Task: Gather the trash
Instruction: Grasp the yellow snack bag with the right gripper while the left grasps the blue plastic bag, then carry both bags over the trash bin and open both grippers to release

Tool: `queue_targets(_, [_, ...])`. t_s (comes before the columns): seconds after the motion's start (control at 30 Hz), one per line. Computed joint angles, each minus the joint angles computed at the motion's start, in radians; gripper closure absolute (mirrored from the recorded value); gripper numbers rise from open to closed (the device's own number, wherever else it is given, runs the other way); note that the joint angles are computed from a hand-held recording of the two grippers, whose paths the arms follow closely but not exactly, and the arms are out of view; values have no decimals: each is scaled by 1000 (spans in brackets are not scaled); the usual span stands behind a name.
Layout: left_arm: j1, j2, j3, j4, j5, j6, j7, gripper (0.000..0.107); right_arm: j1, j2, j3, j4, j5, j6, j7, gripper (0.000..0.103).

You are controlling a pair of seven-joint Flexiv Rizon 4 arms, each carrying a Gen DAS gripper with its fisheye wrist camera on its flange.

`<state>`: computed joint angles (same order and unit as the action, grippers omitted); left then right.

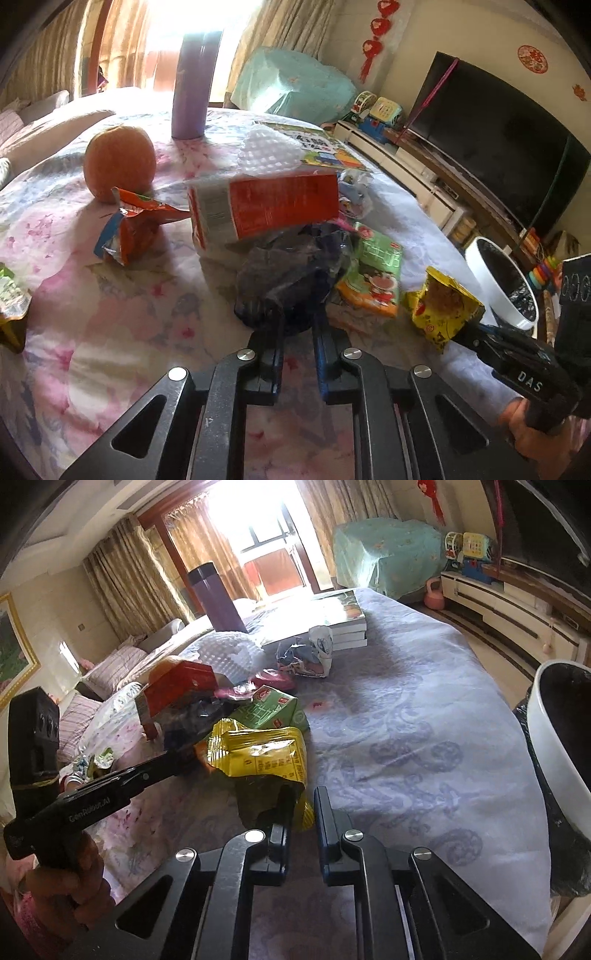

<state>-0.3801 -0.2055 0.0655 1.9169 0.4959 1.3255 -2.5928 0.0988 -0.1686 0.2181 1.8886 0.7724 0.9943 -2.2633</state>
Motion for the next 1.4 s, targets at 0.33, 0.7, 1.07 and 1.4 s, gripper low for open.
queue_targets(0.33, [-13,86,-27,46,114,8,-105,97,-16,78,-28,35,59,-31,-45,92])
queue_targets(0.7, [2,111,-95,42,150,29,-116,97,-22,143,-89,81,93,-36,-61,92])
queue_targets(1.07, [-51,8,-92,-38,51,56,18,97,-60,164,-144,93,97,-27,-61,92])
queue_targets(1.4, [-118,-104,-58,-141,-69,69,155,97,-111,150,-172,77,90,-17,-54,92])
